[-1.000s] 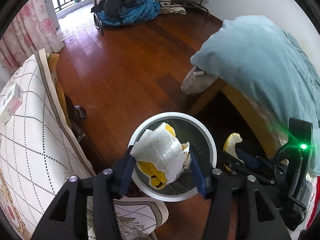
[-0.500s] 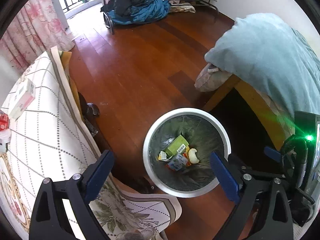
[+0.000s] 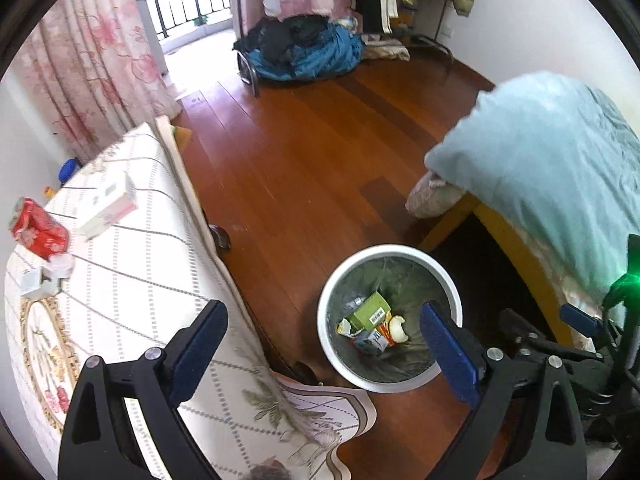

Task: Collect trash
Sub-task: 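Move both open tools back toward the table, then grasp the grey-white tube box with the left tool while the right grasps the white barcode box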

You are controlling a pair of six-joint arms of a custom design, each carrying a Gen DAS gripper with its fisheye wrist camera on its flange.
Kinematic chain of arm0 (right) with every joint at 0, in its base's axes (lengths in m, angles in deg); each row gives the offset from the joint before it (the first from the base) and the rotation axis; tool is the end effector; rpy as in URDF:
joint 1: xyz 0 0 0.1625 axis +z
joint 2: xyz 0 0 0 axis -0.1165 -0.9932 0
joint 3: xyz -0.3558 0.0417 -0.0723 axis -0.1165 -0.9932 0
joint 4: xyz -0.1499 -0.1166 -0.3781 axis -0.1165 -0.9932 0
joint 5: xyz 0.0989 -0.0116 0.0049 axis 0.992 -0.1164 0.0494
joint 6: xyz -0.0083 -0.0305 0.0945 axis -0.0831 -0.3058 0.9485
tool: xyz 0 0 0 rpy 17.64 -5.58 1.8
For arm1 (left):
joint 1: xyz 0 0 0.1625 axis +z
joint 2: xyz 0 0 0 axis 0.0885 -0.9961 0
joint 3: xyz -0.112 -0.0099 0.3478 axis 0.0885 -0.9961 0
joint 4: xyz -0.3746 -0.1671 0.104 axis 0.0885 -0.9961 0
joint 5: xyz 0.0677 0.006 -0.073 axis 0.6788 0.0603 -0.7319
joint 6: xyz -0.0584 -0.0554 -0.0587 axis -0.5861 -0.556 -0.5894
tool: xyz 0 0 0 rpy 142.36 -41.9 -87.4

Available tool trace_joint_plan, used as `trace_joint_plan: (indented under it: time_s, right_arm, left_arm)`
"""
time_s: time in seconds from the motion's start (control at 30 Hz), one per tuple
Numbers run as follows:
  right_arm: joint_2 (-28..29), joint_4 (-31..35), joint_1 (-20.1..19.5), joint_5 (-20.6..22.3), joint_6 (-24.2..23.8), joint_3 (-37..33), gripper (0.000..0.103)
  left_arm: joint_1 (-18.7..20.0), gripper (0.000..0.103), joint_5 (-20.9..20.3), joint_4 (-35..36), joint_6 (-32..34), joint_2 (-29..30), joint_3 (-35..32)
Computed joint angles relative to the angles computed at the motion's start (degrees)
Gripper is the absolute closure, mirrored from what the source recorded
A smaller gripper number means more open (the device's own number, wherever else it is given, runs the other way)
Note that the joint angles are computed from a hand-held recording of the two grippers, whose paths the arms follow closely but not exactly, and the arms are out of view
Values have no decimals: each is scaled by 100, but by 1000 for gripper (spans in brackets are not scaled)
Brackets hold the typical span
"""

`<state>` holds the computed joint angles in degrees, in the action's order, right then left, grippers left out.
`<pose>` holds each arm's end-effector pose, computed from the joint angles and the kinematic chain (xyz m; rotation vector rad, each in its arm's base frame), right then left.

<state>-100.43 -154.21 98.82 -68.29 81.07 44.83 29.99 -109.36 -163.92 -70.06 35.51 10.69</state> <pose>0.0760 -0.5101 0.4141 -0.2068 -2.2261 0.5520 -0.4702 -0.5719 0.0730 0.4498 2.3997 -0.4378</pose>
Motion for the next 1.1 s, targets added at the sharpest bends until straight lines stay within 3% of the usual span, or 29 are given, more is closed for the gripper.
trace_joint_plan:
  time_s: [0.27,0.5,0.6,0.77,0.87,0.97,1.1]
  right_arm:
    - [-95,259,726,33,315,-306,3]
    - [453,449,1371,327,445,-907,3]
    - [1013,534,1625,559,454,-1329,3]
    - [2249,814,1850,1060,545,-2195,3]
    - [3297,1292,1863,1490,770,-3122,3]
    - [4387,1758,1817,1775,1112,-4253,3]
    - [5763,2218,1768,1738,1523,-5834,3]
  left_arm:
    - [-165,5,428,21,-335,-748,346]
    - [-19,5,1138,468,-1079,-1633,727]
    - [190,5,1404,1112,-1755,-2027,867]
    - [859,5,1448,2014,-3166,-2744,1164]
    - [1323,5,1334,1833,-3713,-3155,1528]
    - [1751,5,1223,1452,-3806,-3385,1749]
    - [2197,5,967,832,-3649,-3434,1791]
